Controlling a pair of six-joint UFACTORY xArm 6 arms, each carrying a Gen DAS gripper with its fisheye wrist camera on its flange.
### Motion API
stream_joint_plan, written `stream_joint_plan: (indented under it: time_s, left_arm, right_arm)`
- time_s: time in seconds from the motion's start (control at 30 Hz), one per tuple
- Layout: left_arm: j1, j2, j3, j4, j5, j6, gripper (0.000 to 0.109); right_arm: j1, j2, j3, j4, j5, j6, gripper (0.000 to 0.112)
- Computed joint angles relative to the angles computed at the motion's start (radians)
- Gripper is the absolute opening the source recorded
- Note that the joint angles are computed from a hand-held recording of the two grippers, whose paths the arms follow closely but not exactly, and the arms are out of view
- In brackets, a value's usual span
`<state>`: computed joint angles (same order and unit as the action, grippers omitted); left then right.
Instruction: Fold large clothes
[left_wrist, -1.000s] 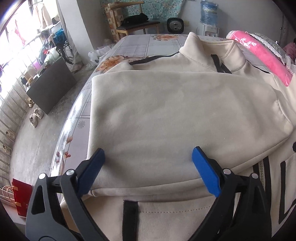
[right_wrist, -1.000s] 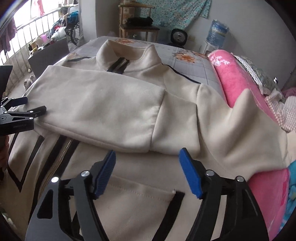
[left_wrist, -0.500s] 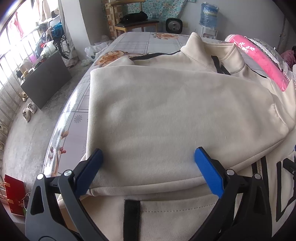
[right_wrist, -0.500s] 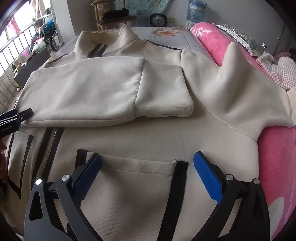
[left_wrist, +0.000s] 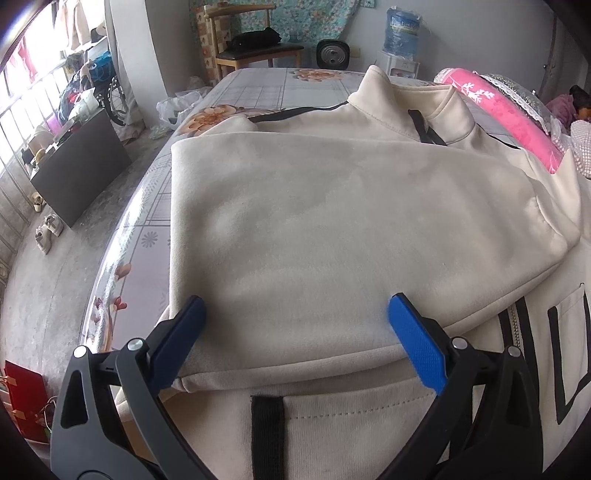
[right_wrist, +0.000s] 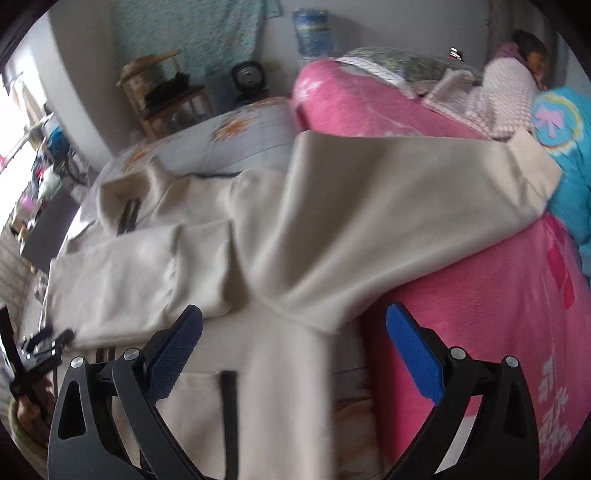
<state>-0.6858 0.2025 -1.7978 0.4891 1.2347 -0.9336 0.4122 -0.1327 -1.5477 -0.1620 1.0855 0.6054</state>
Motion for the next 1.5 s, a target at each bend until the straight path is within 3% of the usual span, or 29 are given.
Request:
stream_joint_plan:
  time_s: [0.2, 0.5, 0.63, 0.73, 0.97, 1.07, 1.13, 1.33, 1.5]
  left_arm:
    - [0.001, 0.0, 0.001, 0.004, -0.002, -0.003, 0.096]
    - [0.001, 0.001, -0.001, 0.008, -0.002, -0.006, 0.096]
    - [0.0, -0.002, 0.004, 0.01, -0.004, -0.01, 0.096]
    - [0.0, -0.002, 0.004, 0.01, -0.004, -0.009, 0.096]
    - [-0.001, -0.002, 0.002, 0.013, -0.001, -0.014, 0.096]
    - [-0.001, -0.002, 0.001, 0.013, -0.001, -0.013, 0.096]
    - [-0.001, -0.003, 0.003, 0.013, -0.001, -0.014, 0.096]
    - [-0.001, -0.003, 0.004, 0.013, -0.002, -0.014, 0.096]
    - [-0.001, -0.001, 0.0, 0.013, 0.001, -0.013, 0.096]
  right_arm:
    - [-0.245, -0.068, 0.104, 0.096, -0.089, 0.076, 0.097]
    - [-0.439, 0.003, 0.11, 0.128, -0.219, 0.152, 0.075]
    - [-0.453, 0.08, 0.051, 0.031, -0.201, 0.233, 0.06]
    - [-0.44, 0.124, 0.025, -0.063, -0.231, 0.279, 0.056]
    - [-0.437, 0.183, 0.002, -0.128, -0.246, 0.325, 0.05]
    - [-0.446, 0.155, 0.039, -0.105, -0.293, 0.316, 0.036]
    - [-0.451, 0.125, 0.077, -0.065, -0.344, 0.291, 0.012]
    - [-0.415, 0.071, 0.07, -0.098, -0.372, 0.287, 0.007]
    - [-0.35, 0.108, -0.095, -0.137, -0.323, 0.222, 0.007]
